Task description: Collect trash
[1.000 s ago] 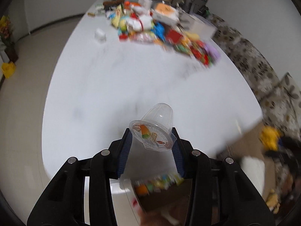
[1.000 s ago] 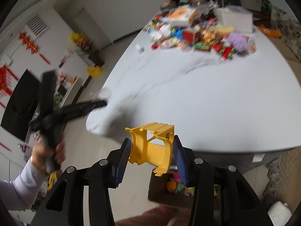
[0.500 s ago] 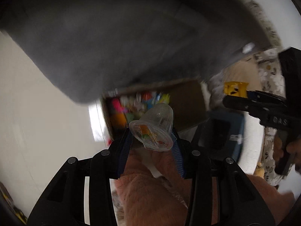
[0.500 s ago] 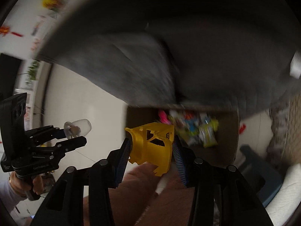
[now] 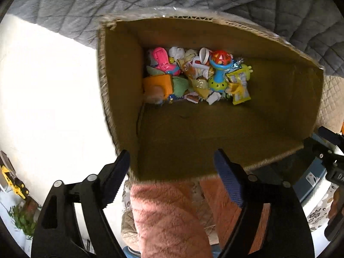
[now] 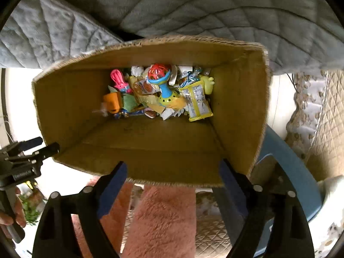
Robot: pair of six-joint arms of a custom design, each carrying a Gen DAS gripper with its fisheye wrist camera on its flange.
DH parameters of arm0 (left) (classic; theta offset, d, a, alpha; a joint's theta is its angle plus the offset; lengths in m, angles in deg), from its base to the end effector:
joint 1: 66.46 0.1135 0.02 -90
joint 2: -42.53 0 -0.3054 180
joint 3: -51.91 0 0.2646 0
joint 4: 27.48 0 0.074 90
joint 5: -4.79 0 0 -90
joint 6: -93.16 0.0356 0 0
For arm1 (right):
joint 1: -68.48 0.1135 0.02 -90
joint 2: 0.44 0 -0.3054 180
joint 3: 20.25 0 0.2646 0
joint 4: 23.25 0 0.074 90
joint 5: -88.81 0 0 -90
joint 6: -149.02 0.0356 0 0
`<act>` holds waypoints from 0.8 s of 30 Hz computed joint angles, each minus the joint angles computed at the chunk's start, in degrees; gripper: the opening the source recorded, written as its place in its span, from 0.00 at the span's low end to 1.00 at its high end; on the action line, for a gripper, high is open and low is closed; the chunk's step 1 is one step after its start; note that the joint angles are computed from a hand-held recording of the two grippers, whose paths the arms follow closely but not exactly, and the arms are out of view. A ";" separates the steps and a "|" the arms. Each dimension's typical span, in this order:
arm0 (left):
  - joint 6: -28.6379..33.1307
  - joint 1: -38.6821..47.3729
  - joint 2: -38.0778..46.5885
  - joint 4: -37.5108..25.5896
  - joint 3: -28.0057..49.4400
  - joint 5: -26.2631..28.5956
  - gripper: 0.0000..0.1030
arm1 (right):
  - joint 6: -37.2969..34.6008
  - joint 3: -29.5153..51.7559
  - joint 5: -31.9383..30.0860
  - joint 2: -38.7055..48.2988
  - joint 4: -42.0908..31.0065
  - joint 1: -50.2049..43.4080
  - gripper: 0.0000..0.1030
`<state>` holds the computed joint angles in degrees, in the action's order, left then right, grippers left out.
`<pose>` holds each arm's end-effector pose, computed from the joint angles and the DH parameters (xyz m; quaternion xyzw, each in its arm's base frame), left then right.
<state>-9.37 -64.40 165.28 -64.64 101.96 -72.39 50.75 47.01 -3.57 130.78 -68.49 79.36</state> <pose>0.2271 0.0003 0.0155 0.1434 -0.9685 0.0939 0.1807 0.2957 0.0583 0.0020 0.1606 -0.9726 -0.0167 0.1672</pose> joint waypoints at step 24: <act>4.46 8.58 -38.96 -55.36 75.71 -11.93 0.88 | 8.33 47.67 -17.46 -40.22 -30.35 1.39 0.95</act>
